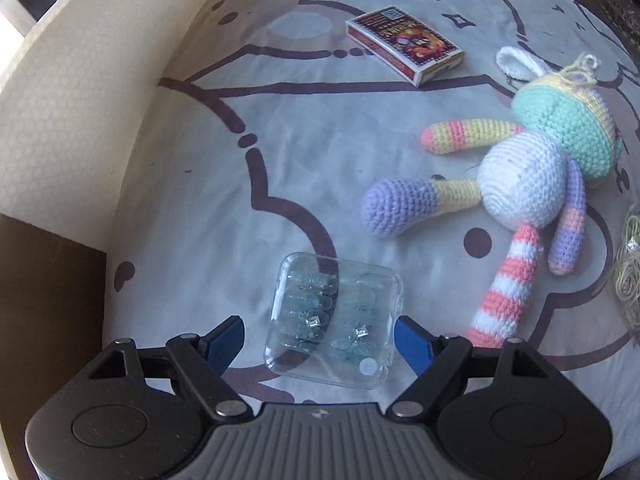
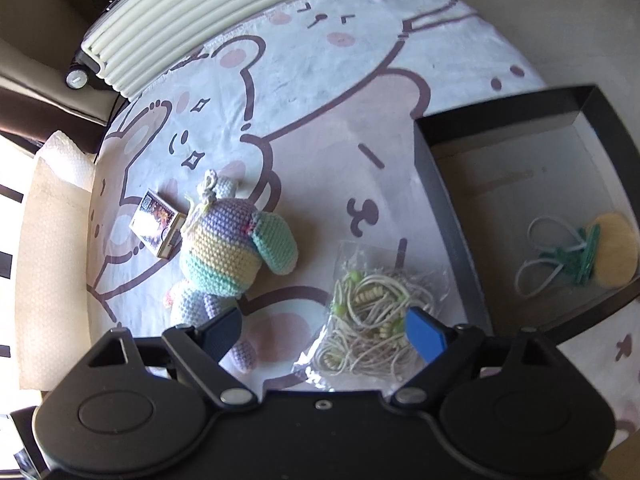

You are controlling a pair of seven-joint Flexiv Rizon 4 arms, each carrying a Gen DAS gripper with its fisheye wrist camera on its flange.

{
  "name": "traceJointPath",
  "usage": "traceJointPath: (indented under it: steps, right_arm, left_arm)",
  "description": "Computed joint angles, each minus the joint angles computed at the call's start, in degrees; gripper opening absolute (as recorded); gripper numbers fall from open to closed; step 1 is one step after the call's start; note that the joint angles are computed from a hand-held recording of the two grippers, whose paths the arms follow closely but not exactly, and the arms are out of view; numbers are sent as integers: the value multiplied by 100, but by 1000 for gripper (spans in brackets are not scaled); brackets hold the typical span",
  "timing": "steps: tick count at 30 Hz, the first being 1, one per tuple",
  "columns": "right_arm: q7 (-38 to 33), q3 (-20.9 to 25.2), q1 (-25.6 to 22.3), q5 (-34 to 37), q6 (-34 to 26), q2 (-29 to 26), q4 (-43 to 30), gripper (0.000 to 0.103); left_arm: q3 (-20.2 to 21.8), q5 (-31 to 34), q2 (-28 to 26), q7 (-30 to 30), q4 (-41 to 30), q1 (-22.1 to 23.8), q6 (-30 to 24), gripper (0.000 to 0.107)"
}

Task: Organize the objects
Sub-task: 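Reach the left tool toward the clear plastic case while the right tool approaches the cable bag, then grasp the clear plastic case with the left tool while the right tool grasps the cable bag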

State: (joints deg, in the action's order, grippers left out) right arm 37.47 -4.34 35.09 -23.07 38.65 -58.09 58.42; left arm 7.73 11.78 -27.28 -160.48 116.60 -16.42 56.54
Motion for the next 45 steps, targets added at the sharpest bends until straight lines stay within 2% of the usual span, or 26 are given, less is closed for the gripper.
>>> traceJointPath:
  steps: [7, 12, 15, 17, 19, 21, 25, 28, 30, 32, 36, 42, 45]
  right_arm:
    - [785, 36, -18, 322, -8, -113, -100, 90]
    - [1195, 95, -70, 470, -30, -245, -216, 90]
    - [1312, 214, -160, 663, 75, -402, -386, 90]
    - [1260, 336, -227, 809, -149, -552, -677, 90]
    - [1166, 468, -284, 968, -795, -768, -1221, 91]
    - [1208, 487, -299, 1096, -1135, -919, -1540, 91]
    - [1299, 516, -349, 1317, -1271, -1051, -1695, 93]
    - [1348, 487, -365, 1395, -1097, -1002, -1508, 92]
    - [1157, 570, -434, 1459, -1051, -1011, -1528, 83]
    - [805, 673, -489, 1487, -1362, -1167, -1911, 77]
    - [226, 699, -492, 1537, -1776, -1464, -2580, 71]
    - [-477, 654, -437, 1542, -2176, -1751, -3273, 65]
    - [-707, 550, -376, 1487, -2138, -1729, -3277, 64]
  left_arm:
    - [41, 136, -62, 75, 13, -13, 103, 87]
    - [-25, 197, -149, 519, -36, 31, 131, 87]
    - [-127, 36, -180, 874, 101, 141, 340, 87]
    - [-89, -16, -175, 959, 189, 130, 489, 88]
    - [-48, -95, -170, 975, 292, 130, 662, 88]
    - [-18, -157, -178, 1027, 362, 126, 807, 88]
    - [45, -220, -208, 1157, 454, 103, 1065, 88]
    - [27, -357, -218, 1307, 560, 143, 1250, 88]
    - [6, -476, -217, 1418, 608, 174, 1307, 87]
    - [-13, -582, -217, 1539, 622, 195, 1312, 86]
    - [-36, -773, -192, 1715, 646, 224, 1353, 75]
    - [146, -724, -128, 1623, 527, 37, 1032, 74]
    - [283, -531, -40, 1338, 453, -82, 824, 74]
